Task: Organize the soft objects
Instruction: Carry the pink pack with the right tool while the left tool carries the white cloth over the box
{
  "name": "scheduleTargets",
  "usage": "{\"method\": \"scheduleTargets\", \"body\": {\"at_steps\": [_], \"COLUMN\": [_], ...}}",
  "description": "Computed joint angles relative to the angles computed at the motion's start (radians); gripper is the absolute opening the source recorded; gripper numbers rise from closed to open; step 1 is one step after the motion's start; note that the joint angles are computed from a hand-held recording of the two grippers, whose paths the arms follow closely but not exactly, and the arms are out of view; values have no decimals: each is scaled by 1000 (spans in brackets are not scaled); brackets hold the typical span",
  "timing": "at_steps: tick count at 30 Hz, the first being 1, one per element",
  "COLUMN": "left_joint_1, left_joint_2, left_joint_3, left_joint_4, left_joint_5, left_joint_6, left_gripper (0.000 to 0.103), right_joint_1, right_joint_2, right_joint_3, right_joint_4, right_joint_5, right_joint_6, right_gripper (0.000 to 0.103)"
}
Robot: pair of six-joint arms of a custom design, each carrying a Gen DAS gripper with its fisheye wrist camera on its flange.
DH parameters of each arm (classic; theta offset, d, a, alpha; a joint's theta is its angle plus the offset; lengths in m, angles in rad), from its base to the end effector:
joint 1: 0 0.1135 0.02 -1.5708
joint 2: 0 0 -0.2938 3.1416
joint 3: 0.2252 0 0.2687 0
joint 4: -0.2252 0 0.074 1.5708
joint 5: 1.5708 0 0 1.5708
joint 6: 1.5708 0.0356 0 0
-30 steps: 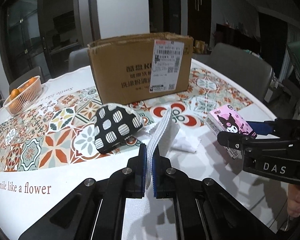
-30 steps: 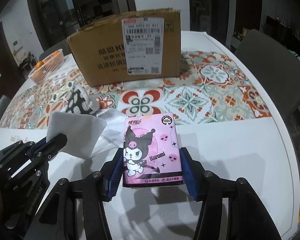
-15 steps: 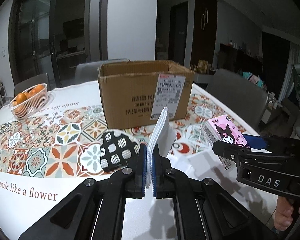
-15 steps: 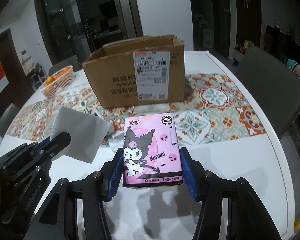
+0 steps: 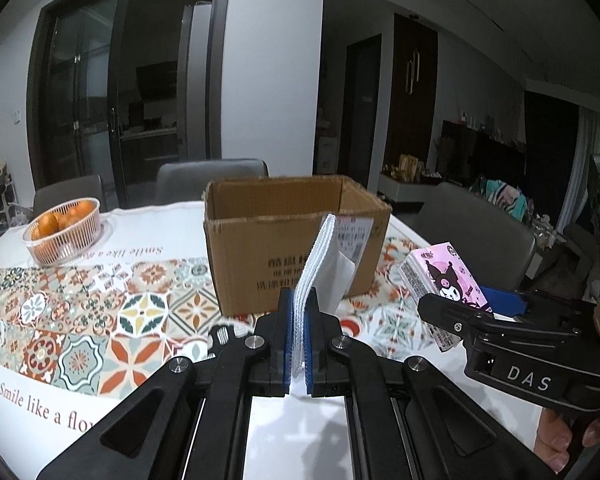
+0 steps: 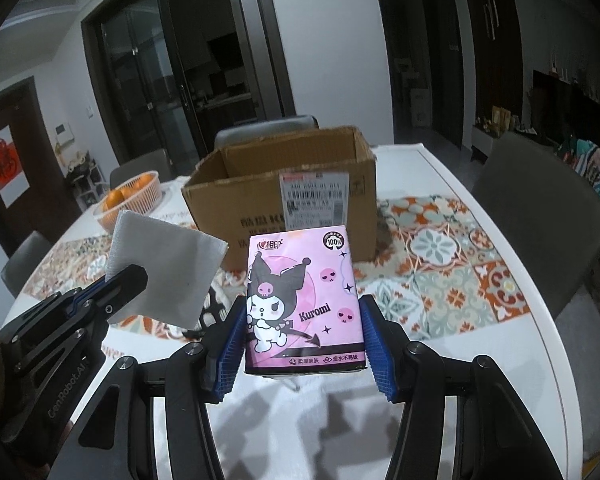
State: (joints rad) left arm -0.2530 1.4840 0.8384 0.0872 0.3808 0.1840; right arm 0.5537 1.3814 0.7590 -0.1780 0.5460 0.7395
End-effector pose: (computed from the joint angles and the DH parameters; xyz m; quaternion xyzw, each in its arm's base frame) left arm 0.3168 -0.0956 0.2398 0.2757 0.8185 -0.1818 0.4701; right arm 0.2523 0.1342 0.2232 0.1837 0.8792 0.0186 0.4393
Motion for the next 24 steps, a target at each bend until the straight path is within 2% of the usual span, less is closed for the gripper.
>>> {"method": "scheduleTargets", "body": {"at_steps": [24], "left_joint_1": [-28], "left_joint_2": [144], "left_joint_3": [214], "left_joint_4": [97], "left_joint_5": [-48], "left_joint_6": [-73], "left_gripper": [6], "right_joint_1": [-175], "right_joint_2": [60], "right_joint_3": [118], "right_joint_4": [197], "right_joint_5": [-76], "right_joint_6": [-240], "right_gripper": [55]}}
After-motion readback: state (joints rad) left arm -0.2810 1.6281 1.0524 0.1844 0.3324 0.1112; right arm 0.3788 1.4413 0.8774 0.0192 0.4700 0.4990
